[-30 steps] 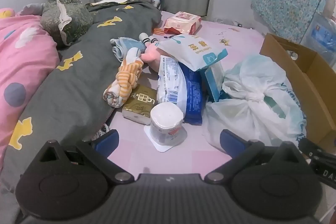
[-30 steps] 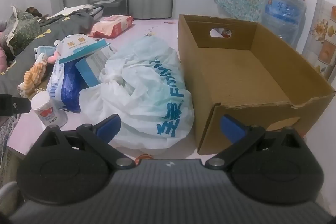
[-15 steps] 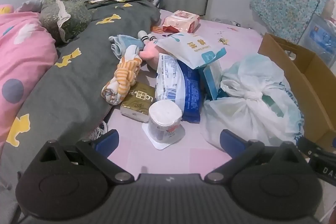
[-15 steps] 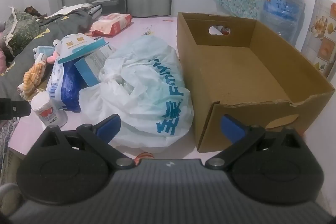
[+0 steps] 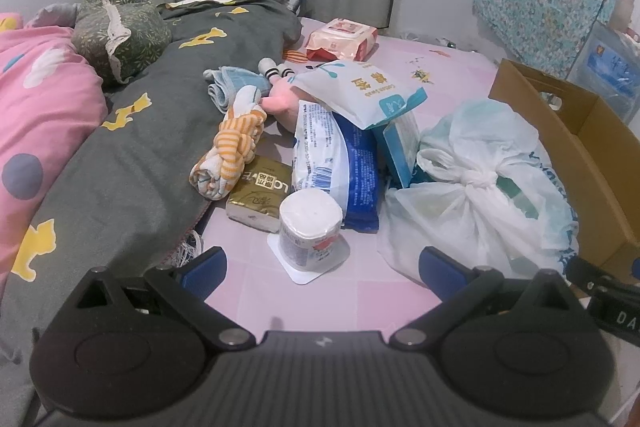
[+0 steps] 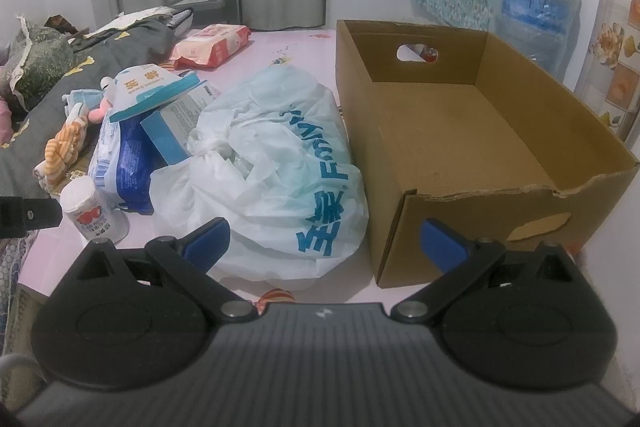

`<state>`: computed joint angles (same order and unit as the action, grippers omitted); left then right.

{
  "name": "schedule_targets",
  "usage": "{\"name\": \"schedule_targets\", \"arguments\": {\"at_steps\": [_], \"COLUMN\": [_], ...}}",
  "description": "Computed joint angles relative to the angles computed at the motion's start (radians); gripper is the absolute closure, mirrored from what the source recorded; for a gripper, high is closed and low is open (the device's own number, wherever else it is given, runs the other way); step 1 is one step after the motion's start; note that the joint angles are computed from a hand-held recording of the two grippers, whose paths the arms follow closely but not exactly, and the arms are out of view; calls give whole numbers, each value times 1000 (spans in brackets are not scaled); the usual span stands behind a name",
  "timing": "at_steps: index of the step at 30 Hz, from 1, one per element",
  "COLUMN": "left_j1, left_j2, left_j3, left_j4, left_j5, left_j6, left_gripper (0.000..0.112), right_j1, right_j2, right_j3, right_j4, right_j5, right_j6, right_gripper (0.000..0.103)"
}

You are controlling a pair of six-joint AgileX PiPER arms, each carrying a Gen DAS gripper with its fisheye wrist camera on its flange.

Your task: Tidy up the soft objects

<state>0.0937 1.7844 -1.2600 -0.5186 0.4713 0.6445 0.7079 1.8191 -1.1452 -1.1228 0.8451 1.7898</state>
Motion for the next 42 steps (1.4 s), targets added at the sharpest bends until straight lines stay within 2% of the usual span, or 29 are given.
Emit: {"name": "schedule_targets", "arguments": {"at_steps": [42], "left_j1": [19], "left_j2": [7], "left_j3": [-16], "left_j4": [19], "left_j5": [11], "left_j6": [-2], "left_gripper": [10], "right_j1": [-6], "right_j2": [-5], "right_j3": [-5], "right_j4": [9], "right_j5": [-10], "right_j6": [-11], "right_gripper": [1]}}
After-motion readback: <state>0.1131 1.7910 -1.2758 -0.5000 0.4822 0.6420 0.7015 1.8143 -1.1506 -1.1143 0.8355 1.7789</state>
